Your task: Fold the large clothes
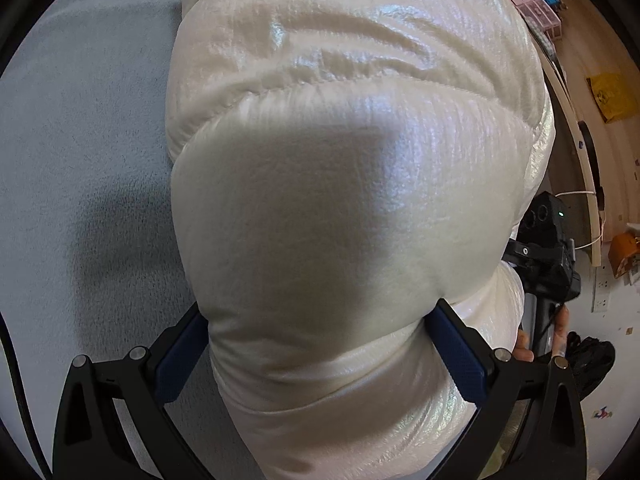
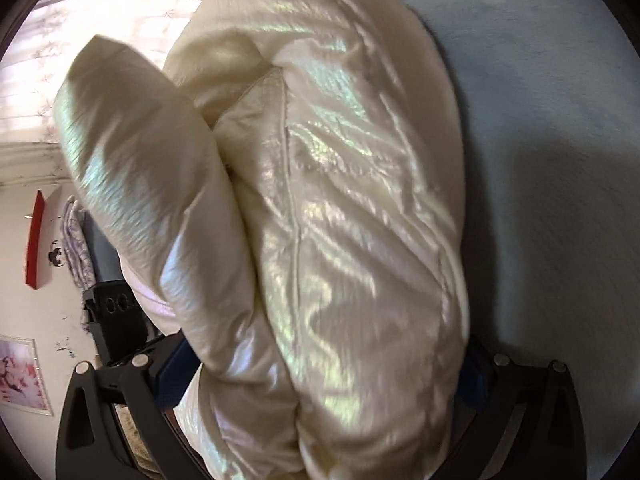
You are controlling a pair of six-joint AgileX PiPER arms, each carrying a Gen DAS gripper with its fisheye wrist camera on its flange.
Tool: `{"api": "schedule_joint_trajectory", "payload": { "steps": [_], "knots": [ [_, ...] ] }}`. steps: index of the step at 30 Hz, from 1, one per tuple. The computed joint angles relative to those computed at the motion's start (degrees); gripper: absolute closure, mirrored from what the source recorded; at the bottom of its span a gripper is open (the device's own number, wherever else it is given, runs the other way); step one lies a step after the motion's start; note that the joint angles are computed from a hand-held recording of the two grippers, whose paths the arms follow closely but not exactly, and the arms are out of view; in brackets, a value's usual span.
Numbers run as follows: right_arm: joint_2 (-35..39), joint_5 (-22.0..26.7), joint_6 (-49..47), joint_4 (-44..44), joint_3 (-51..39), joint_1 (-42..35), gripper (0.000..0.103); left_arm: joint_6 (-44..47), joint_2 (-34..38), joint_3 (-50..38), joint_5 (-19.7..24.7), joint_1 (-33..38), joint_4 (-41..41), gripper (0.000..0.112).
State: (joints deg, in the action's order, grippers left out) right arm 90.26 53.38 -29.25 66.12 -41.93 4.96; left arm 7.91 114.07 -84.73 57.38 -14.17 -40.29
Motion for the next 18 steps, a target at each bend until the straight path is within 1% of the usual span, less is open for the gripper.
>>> {"api": "schedule_joint_trajectory", "payload": {
  "steps": [1, 2, 4, 8, 10, 12, 15, 17, 18],
  "knots": [
    [1.27, 1.88, -1.2, -0.12, -0.7, -1.68, 0.0, 0.5, 0.26, 0.0, 0.08, 0.32, -0.7, 0.01],
    [2.56, 2.68, -1.82, 0.4, -1.39, -1.99, 0.0, 1.13, 0.48, 0.17, 0.05, 0.72, -1.67, 0.01],
    [3.14, 2.98, -3.06, 0.96, -1.61, -2.17, 0.0, 2.54, 0.68, 0.85, -0.18, 1.39, -3.39, 0.01],
    [2.59, 0.73, -9.06, 5.61, 1.01, -1.08, 0.0, 5.64, 1.01, 2.21, -0.78, 2.47, -6.83, 0.01],
    [0.8, 0.58, -12.94, 7.29, 3.48, -1.8, 0.0, 5.82, 0.9, 2.61, -2.0, 2.24, -7.65, 0.01],
    [-0.75, -0.7, -16.88, 9.98, 5.15, -0.51, 0.0, 6.32, -0.25, 4.47, -4.75, 1.62, -8.79, 0.01],
    [-4.2, -3.08, -23.6, 14.31, 7.19, 3.33, 0.001, 9.8, -4.42, 9.32, -11.85, -0.33, -9.97, 0.01],
    [-6.69, -4.0, -25.33, 16.21, 8.2, 4.96, 0.004, 11.72, -7.09, 11.71, -15.05, -0.84, -9.67, 0.01],
    [-7.88, -4.56, -25.29, 16.77, 8.55, 5.49, 0.006, 12.2, -7.95, 12.29, -15.54, -0.76, -9.54, 0.013]
  ]
}}
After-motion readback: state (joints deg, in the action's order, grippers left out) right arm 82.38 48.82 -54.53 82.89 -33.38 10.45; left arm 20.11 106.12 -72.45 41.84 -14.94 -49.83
